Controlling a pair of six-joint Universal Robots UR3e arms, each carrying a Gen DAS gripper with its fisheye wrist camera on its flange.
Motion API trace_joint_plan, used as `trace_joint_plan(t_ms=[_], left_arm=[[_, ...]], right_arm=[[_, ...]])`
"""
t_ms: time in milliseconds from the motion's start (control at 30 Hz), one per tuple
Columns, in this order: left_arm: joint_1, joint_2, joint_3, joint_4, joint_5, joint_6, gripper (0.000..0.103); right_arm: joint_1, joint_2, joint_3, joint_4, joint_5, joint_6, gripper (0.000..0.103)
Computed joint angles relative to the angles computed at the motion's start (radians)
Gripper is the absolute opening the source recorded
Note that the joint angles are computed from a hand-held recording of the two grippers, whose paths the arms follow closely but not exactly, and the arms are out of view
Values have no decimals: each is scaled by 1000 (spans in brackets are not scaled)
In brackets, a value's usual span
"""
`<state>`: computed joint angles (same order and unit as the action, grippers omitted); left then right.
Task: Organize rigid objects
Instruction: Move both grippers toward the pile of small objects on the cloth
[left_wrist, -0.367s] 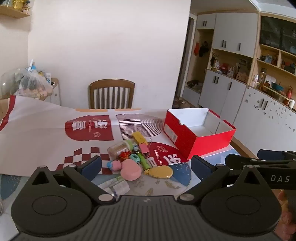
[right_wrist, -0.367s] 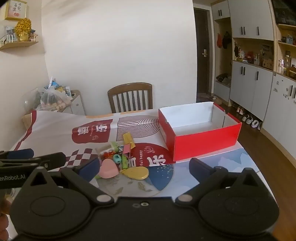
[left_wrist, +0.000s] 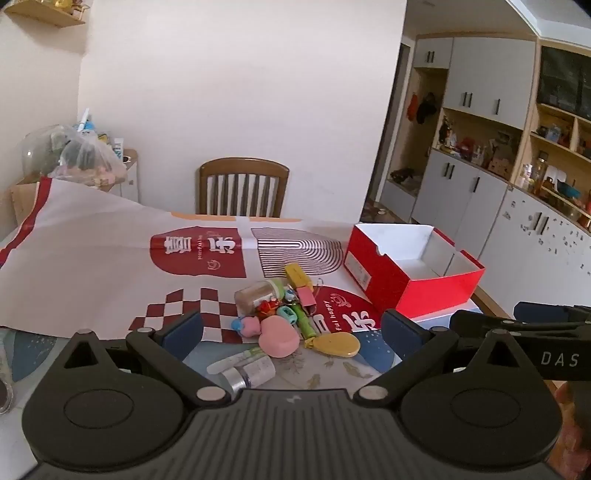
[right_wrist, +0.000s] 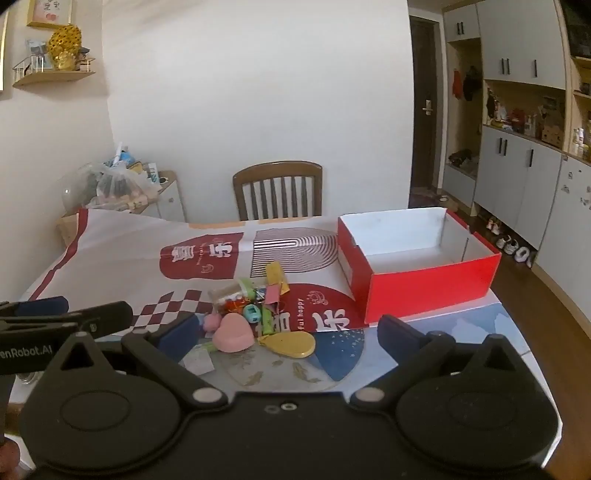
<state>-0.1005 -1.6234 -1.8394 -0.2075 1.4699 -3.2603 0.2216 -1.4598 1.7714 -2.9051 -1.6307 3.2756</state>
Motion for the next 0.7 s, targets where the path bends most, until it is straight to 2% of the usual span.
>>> trace_joint_plan(t_ms=[233, 700], left_arm=[[-9, -4, 15, -13, 36, -35, 103], [-87, -138, 153, -49, 148, -52, 103]], right_arm=[[-30, 3, -15, 9, 72, -52, 103], [-118, 49, -8, -56, 206, -101, 103]])
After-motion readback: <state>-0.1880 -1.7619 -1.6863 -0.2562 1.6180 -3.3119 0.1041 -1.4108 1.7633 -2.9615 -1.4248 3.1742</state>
